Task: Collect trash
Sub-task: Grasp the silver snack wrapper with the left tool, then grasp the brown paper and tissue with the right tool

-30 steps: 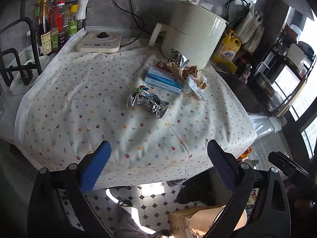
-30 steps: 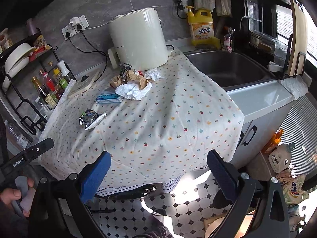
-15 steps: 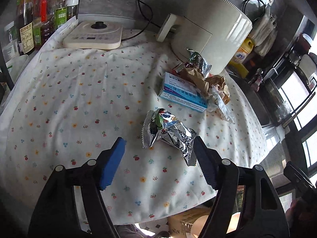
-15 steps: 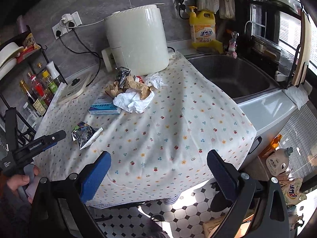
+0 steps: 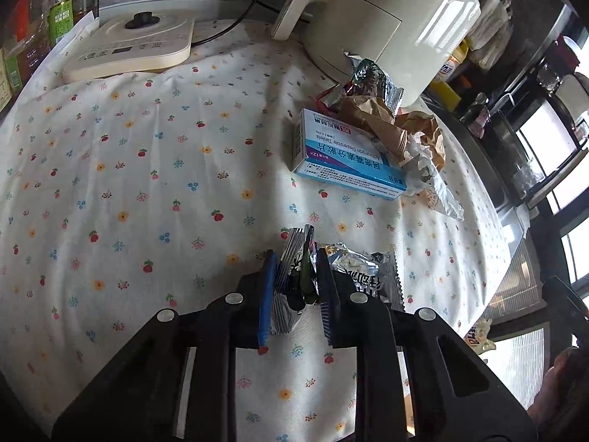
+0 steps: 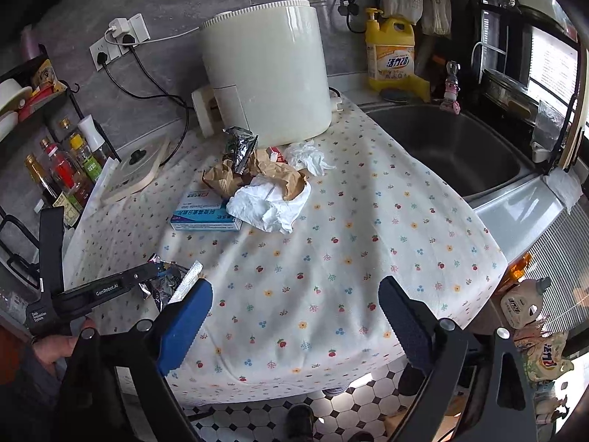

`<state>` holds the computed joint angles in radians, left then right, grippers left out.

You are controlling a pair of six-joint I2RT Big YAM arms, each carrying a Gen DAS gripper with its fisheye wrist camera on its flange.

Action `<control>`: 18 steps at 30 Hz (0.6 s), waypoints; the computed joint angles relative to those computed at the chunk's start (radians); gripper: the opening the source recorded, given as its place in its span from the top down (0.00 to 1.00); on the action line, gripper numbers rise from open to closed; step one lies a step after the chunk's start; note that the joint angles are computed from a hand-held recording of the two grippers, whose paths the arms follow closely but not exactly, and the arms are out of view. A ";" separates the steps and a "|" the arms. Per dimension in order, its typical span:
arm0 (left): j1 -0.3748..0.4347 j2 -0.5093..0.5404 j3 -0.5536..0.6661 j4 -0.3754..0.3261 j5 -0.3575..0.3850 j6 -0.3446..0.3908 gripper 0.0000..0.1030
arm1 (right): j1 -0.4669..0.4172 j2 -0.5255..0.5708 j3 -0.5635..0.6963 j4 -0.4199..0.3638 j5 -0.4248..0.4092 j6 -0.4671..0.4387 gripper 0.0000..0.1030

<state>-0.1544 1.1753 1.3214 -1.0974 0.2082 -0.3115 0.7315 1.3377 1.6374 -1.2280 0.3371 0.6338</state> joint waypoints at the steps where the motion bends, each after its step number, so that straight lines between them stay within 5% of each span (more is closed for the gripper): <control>1: 0.003 -0.002 0.002 0.001 0.005 -0.004 0.83 | -0.003 0.007 0.006 0.002 -0.005 -0.011 0.14; 7: 0.031 -0.022 0.018 0.015 0.009 -0.038 0.84 | -0.053 0.062 0.055 0.040 -0.082 -0.071 0.19; 18: 0.080 -0.018 0.086 -0.005 -0.117 -0.129 0.84 | -0.161 0.292 0.318 0.058 -0.259 -0.270 0.38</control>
